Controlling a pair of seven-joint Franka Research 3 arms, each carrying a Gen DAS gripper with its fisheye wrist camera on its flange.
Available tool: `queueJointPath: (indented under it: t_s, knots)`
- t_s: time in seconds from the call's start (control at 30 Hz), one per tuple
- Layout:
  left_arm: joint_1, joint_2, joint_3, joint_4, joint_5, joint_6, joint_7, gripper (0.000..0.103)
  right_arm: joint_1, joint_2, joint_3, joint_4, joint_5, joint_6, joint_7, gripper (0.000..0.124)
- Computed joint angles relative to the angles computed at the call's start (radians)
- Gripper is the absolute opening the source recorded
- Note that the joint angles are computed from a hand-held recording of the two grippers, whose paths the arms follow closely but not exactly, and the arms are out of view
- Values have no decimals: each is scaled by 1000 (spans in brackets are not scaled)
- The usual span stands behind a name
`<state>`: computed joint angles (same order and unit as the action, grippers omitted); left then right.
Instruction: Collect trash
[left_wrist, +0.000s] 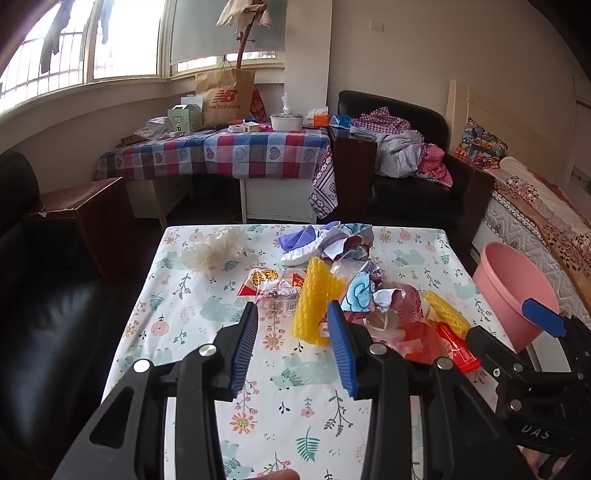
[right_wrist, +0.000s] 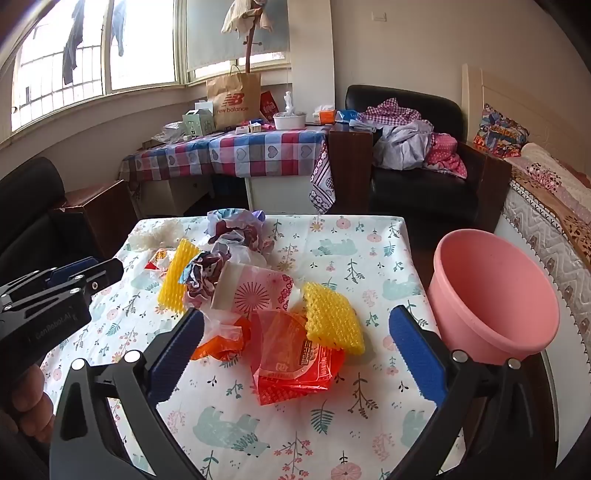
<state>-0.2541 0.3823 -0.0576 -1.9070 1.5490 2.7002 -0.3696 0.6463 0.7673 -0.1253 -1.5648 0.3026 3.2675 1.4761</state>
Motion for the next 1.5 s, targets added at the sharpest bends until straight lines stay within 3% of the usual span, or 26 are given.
queueJointPath:
  t_s: [1.5]
  knots:
    - [1,1,1,0,-9,5,6,39,-11,-8,16,-13,11,13,-18,101]
